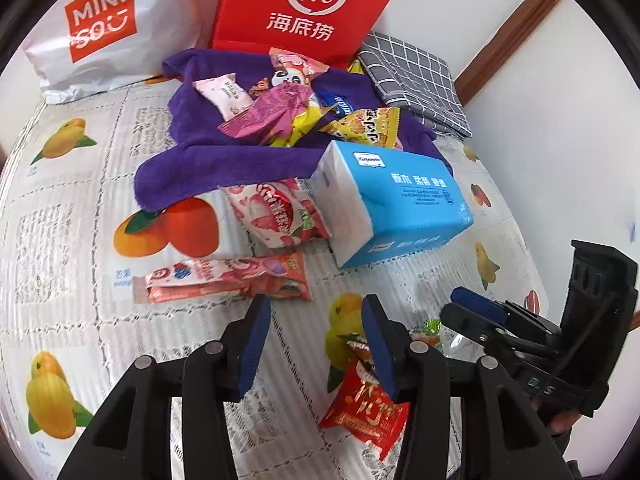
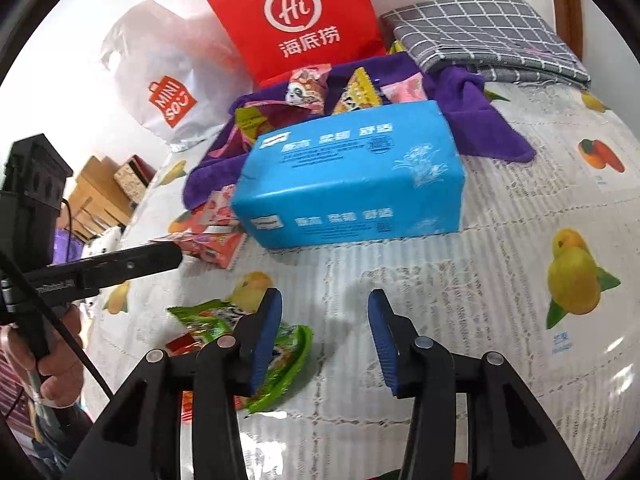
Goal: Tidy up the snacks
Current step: 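Grasp the green cracker bag with the right tool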
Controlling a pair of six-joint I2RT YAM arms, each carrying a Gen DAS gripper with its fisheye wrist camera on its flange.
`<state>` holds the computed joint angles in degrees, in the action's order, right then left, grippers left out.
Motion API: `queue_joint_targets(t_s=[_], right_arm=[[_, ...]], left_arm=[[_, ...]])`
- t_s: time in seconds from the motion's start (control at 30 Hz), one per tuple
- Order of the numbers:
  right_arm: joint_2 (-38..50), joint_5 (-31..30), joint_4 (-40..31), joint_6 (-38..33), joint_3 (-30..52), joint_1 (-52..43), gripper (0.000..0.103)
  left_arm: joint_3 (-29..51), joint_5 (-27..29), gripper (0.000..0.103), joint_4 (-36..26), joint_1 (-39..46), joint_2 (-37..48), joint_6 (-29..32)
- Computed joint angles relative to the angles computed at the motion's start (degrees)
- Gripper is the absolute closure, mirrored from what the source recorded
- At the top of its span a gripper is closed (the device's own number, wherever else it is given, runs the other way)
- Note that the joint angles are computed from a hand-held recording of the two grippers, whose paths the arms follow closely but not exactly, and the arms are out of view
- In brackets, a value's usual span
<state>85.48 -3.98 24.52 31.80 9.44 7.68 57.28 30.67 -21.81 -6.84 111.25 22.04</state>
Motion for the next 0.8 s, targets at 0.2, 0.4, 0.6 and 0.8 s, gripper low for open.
queue_joint_targets(t_s=[0.2, 0.4, 0.6, 0.8], right_arm=[[-6.36, 0.14, -0.81, -0.83, -1.34, 5.98, 0.045], [-1.01, 1.38, 2.56, -2.39, 0.64, 13.00, 0.031], [9.45, 10.68, -0.43, -0.76, 6.47, 17.53, 0.042], [4.32, 9.64, 1.52, -0.27, 1.19, 13.15, 0.053]], left_arm=[[-0.50, -0.04, 0.055, 0.20, 1.51, -0.62, -0.98], [-1.16, -0.73, 0.054, 0.27, 2.90, -1.29, -1.18], [-2.71, -1.88, 0.054, 0.81, 3.37, -2.27, -0.55], [-6.01, -3.45, 0.054, 2.51, 2.00, -3.55, 0.01]])
